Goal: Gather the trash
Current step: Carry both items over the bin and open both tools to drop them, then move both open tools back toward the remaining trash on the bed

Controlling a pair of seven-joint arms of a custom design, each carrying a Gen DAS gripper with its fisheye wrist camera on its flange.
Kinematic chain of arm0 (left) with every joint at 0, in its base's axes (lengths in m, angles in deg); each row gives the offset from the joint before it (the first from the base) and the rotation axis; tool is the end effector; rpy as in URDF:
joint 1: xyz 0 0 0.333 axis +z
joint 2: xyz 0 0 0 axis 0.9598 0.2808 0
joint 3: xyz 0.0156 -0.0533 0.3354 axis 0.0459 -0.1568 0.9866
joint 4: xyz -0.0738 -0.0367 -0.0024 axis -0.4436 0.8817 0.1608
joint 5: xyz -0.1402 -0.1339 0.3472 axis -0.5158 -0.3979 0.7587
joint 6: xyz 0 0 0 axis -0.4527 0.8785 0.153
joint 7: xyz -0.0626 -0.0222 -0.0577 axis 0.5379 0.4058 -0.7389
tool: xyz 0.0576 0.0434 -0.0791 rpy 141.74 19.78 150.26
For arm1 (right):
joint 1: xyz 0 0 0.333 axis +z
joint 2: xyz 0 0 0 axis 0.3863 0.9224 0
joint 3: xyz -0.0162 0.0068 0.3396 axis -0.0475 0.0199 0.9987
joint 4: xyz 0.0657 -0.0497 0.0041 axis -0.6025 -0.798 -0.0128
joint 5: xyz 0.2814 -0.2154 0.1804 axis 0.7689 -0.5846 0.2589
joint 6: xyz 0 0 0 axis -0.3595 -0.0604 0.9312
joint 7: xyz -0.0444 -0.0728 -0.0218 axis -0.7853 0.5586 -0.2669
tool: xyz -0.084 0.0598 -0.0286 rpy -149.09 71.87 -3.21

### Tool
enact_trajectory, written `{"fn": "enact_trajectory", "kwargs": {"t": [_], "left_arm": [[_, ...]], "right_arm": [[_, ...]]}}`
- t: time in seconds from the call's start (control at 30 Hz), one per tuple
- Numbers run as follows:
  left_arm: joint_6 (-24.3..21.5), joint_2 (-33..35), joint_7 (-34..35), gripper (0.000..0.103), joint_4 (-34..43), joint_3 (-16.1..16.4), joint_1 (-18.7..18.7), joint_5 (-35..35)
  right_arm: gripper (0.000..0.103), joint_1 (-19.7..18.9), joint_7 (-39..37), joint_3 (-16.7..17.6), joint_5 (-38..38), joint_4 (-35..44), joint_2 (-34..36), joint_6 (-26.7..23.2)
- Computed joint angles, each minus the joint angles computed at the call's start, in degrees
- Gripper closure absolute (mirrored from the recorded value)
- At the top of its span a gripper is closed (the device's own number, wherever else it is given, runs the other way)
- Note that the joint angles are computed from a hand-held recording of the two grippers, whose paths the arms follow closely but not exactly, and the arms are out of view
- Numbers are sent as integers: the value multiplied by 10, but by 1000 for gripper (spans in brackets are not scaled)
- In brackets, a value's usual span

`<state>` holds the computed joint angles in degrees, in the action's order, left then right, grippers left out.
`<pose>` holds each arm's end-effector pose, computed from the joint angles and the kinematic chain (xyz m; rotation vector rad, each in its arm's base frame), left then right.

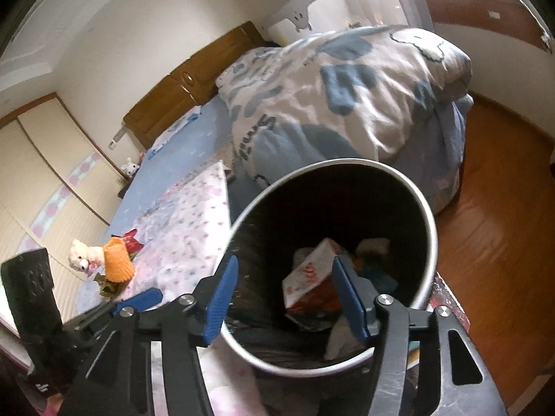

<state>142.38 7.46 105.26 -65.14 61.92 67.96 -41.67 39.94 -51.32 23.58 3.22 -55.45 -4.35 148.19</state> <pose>0.6253 -0.2517 0.4501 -0.8498 2.7901 -1.0858 0.4523 0.2508 0.4429 -0.8061 2.1734 -0.6019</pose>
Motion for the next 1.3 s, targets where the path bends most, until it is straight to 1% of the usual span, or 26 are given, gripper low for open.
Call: {"fn": "enact_trajectory", "kwargs": {"t": [0.03,0.1,0.2,0.33,0.47,0.63,0.9,1.13,1.3], "left_arm": [[2,-2,2,49,-4,2,5,-4],[3,-5,4,48,-8,7,14,-12],[0,-3,-2,47,-8,17,27,-15],[7,1,-10,47,-8,25,43,-20],[16,7,-19,47,-6,30,60,-29],[17,19,-39,47,5,38,79,-21],[32,43,-68,47,24,47,108,5],[43,72,-112,47,59,47,127,36],[48,95,-141,47,90,45,136,62]], "right_arm": [[38,2,1,2,-2,7,5,-2],[33,6,11,5,-16,23,18,1],[33,17,8,3,-26,50,42,2],[33,34,-3,-7,-31,88,77,17],[33,52,-14,-20,-32,125,114,35],[32,74,-39,-39,-16,174,162,58],[32,109,-97,-74,33,242,228,107],[31,139,-171,-105,95,300,278,132],[31,153,-224,-120,149,339,314,149]]}}
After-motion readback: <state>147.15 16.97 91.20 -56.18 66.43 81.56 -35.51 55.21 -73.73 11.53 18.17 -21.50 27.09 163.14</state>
